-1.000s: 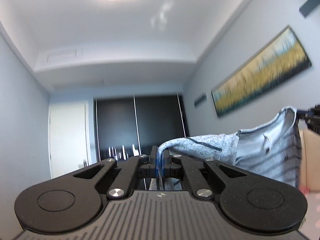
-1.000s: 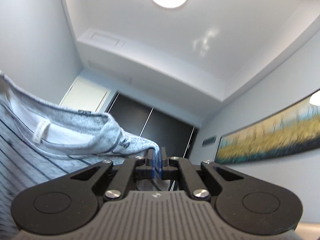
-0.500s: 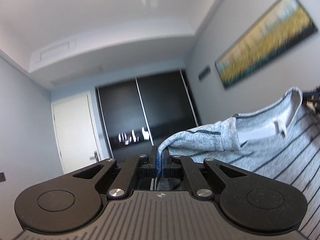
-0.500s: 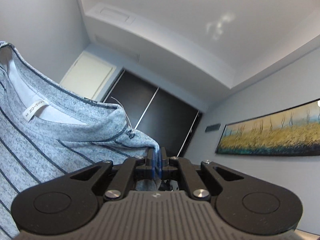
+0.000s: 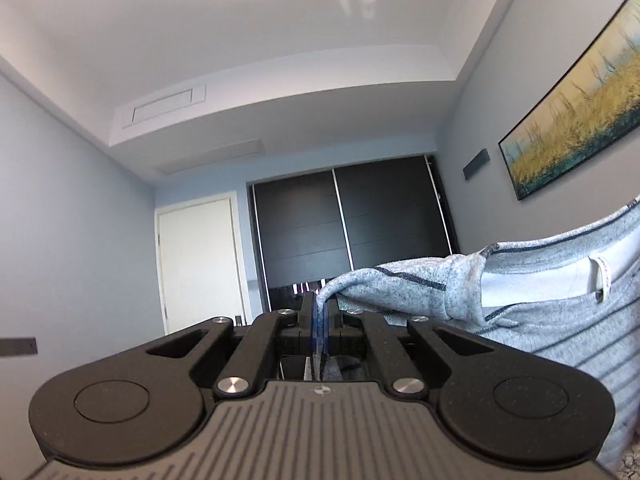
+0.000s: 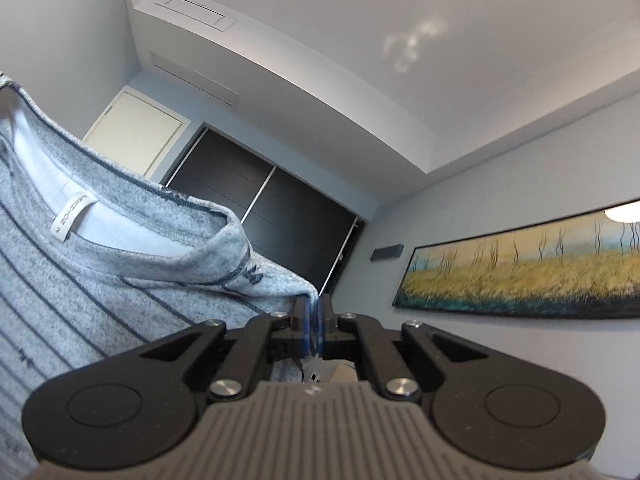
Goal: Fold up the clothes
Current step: 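Raise the shirt high with both grippers, letting it hang open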
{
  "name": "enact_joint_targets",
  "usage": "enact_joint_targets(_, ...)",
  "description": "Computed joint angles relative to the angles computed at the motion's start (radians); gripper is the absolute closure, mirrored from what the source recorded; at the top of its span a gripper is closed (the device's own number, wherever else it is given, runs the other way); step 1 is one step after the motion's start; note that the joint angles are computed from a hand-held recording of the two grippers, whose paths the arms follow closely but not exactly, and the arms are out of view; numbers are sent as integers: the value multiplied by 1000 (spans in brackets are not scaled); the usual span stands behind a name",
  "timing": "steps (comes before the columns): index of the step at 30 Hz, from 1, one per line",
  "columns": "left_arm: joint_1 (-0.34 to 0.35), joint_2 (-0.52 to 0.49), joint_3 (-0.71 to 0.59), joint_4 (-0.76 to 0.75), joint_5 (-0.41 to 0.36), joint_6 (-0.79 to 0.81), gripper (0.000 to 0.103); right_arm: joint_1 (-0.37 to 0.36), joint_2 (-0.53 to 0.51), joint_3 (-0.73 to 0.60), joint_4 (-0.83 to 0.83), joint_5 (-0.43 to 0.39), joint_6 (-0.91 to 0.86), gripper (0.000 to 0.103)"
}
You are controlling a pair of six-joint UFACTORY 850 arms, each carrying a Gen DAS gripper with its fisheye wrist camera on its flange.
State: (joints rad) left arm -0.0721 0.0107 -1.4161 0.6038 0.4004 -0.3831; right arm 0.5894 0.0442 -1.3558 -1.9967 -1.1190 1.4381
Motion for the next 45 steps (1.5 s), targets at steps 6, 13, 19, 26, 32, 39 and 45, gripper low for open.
enact_joint_targets(6,74,77,192,309,50,-80,102,5,107,174,86,101,-72,99)
enact_joint_targets(13,163,136,453,723,80,-264,102,23,212,471,276,269,-127,99)
enact_joint_targets(19,256,165,585,1221,152,-578,102,62,279,644,497,389,-250,99)
enact_joint_targets(26,324,209,647,1452,241,-613,102,174,339,759,677,428,-371,99)
enact_joint_targets(32,325,237,628,1581,299,-631,102,275,428,778,908,393,-672,100)
enact_joint_targets(39,306,267,647,1886,348,-734,102,333,452,731,1295,335,-1116,99)
enact_joint_targets(45,228,207,673,2115,313,-888,102,304,389,744,1540,367,-1346,99)
